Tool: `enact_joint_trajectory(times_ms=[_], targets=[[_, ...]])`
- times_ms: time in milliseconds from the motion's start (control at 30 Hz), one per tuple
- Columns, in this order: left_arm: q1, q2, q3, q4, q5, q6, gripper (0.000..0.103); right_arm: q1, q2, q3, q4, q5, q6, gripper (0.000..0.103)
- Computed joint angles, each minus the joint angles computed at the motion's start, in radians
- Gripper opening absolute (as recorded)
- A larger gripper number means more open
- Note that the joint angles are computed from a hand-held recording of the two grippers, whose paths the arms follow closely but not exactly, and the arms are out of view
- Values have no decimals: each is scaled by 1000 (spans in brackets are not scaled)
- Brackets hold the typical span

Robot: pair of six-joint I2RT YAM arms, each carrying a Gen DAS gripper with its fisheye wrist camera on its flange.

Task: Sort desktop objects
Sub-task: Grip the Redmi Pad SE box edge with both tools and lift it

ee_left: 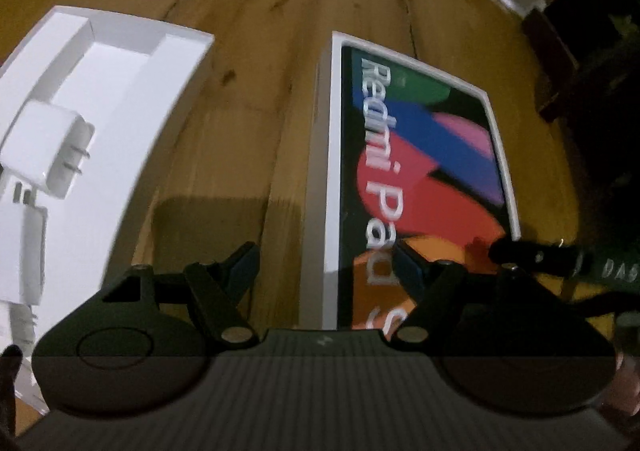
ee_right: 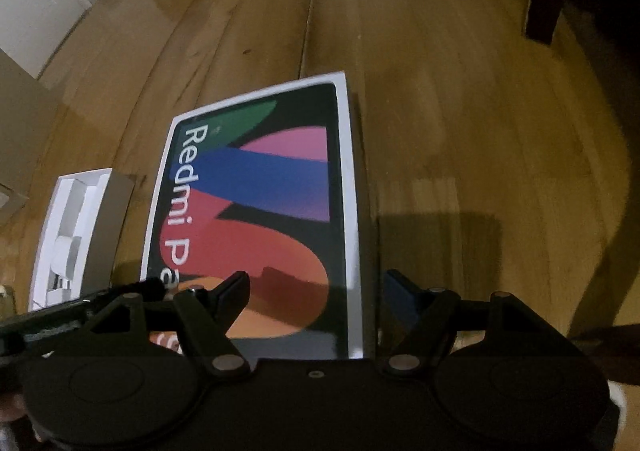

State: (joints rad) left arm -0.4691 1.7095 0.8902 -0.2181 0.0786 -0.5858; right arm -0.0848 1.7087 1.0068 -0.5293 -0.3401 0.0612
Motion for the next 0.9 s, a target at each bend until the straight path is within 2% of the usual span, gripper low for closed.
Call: enact_joint_trajectory(times_ms=[100,200,300,367,433,567,700,833,900], targets=[[-21,1,-3,7,-24,17,85,-31,39,-34,73,-55,7,78],[-14,23,1,39,9,17,85,-55,54,-90,175,-127,57,81],[-21,40,-29,130,33,-3,85,-74,60,-136,247,-176,78,84],[-50,45,-57,204,8,-13,84,-70,45,-173,293,-178,88,86],[-78,48,-61,226,-29,-47,82,-52,20,-213,341,-160,98,86],[-87,32,-44,180,-38,-45,78,-25,8,-242,393,-130,156,86],[-102,8,-43,157,-68,-23,77,-20,6,-256,422,-138,151,85],[-100,-29,-27,67,-72,0,76,-32,-26,-286,447,-150,173,73],[-90,-46,-24,31,-72,7,76,-33,-37,-284,419,-165,191,72]])
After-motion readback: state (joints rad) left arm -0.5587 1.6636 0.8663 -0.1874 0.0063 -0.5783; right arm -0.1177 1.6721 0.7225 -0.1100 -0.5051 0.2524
